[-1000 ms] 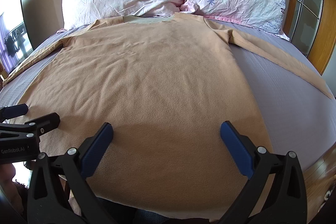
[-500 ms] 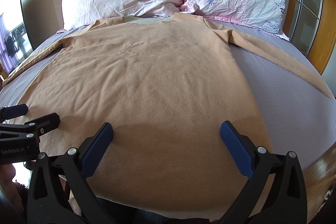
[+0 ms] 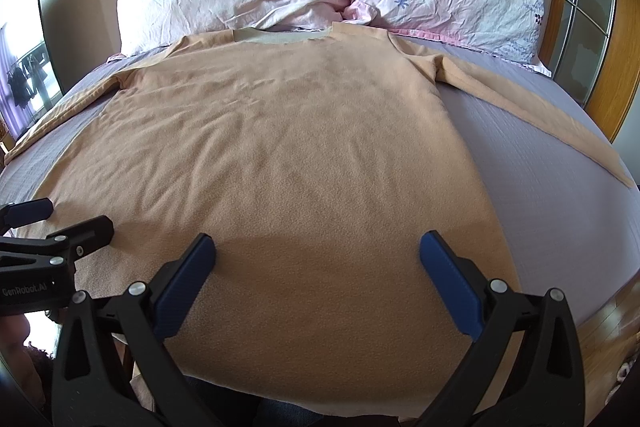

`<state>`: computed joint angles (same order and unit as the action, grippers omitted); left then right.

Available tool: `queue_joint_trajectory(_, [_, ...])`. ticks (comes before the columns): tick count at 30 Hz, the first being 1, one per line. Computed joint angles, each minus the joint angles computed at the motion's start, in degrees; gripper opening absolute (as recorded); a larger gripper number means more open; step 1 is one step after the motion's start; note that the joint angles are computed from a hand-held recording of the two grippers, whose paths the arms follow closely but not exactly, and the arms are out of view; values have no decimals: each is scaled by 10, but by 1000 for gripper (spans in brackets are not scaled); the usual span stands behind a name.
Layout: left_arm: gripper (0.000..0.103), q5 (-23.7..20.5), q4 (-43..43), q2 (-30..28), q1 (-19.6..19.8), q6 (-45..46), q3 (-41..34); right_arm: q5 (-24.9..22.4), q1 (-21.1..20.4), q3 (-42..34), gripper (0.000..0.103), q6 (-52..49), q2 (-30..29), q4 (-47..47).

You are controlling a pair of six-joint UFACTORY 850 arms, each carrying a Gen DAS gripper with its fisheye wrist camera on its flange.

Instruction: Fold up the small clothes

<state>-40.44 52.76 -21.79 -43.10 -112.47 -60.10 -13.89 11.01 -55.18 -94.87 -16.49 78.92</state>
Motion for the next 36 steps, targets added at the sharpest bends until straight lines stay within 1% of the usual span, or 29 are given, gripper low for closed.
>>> queue_joint_trajectory(7, [102, 8, -8, 3, 4, 20, 1, -4, -2, -9, 101, 31, -3, -36])
queue_joint_trajectory(8, [102, 7, -5, 2, 3, 18, 1, -7, -3, -7, 101, 29, -1, -36])
queue_joint_trajectory(9, [102, 6, 0, 2, 2, 14, 2, -25, -10, -12, 101, 35, -4, -44])
queue_joint_trajectory(10, [102, 5, 9, 2, 1, 7, 4, -50, -21, -21, 101, 53, -7, -59])
queue_joint_trajectory(11, [102, 4, 18, 3, -2, -2, 7, -71, -36, -29, 101, 57, -9, -52])
queue_joint_trajectory(12, [102, 2, 27, 3, -4, -10, 9, -88, -54, -43, 101, 85, -12, -56])
queue_joint_trajectory(14, [102, 0, 50, 4, -8, -28, 13, -100, -97, -97, 101, 197, -33, -84])
queue_joint_trajectory(15, [102, 1, 61, 5, -9, -37, 17, -106, -118, -128, 101, 257, -51, -99])
queue_joint_trajectory(16, [102, 7, 75, 8, -7, -44, 21, -120, -148, -172, 99, 317, -84, -94])
queue_joint_trajectory(17, [102, 21, 97, 13, -3, -57, 28, -135, -171, -208, 90, 377, -112, -103])
queue_joint_trajectory(18, [102, 40, 143, 22, 1, -94, 43, -153, -192, -245, 79, 437, -142, -113])
queue_joint_trajectory(19, [102, 71, 203, 37, 8, -145, 60, -174, -215, -289, 73, 497, -179, -122])
queue_joint_trajectory(20, [102, 91, 263, 53, 15, -201, 76, -186, -230, -325, 65, 557, -207, -144])
queue_joint_trajectory(21, [102, 96, 323, 66, 19, -258, 89, -195, -240, -359, 62, 616, -232, -170])
queue_joint_trajectory(22, [102, 90, 383, 74, 22, -312, 100, -197, -249, -395, 60, 676, -257, -200])
queue_joint_trajectory(23, [102, 79, 430, 80, 24, -352, 108, -198, -254, -425, 57, 736, -277, -235])
queue_joint_trajectory(24, [102, 66, 453, 84, 27, -368, 112, -198, -257, -448, 51, 785, -292, -261])
queue_joint_trajectory(26, [102, 47, 462, 89, 35, -370, 113, -202, -265, -485, 48, 822, -319, -261])
queue_joint_trajectory(28, [102, 46, 474, 96, 48, -384, 119, -203, -269, -511, 46, 844, -338, -262])
queue_joint_trajectory(29, [102, 50, 490, 101, 56, -401, 124, -202, -269, -526, 44, 850, -348, -259])
queue_joint_trajectory(31, [102, 55, 525, 113, 73, -446, 139, -199, -269, -548, 28, 869, -365, -271])
queue_joint_trajectory(32, [102, 53, 539, 120, 75, -468, 150, -207, -269, -573, 8, 902, -379, -302])
queue_joint_trajectory(33, [102, 51, 561, 128, 81, -498, 162, -218, -266, -607, 4, 942, -399, -342])
queue_joint_trajectory(34, [102, 46, 590, 137, 88, -536, 177, -218, -261, -625, 4, 969, -407, -376])
queue_joint_trajectory(35, [102, 38, 620, 148, 93, -573, 194, -207, -254, -631, 4, 985, -405, -410])
queue_joint_trajectory(36, [102, 27, 647, 157, 96, -607, 210, -181, -243, -614, 4, 978, -386, -436])
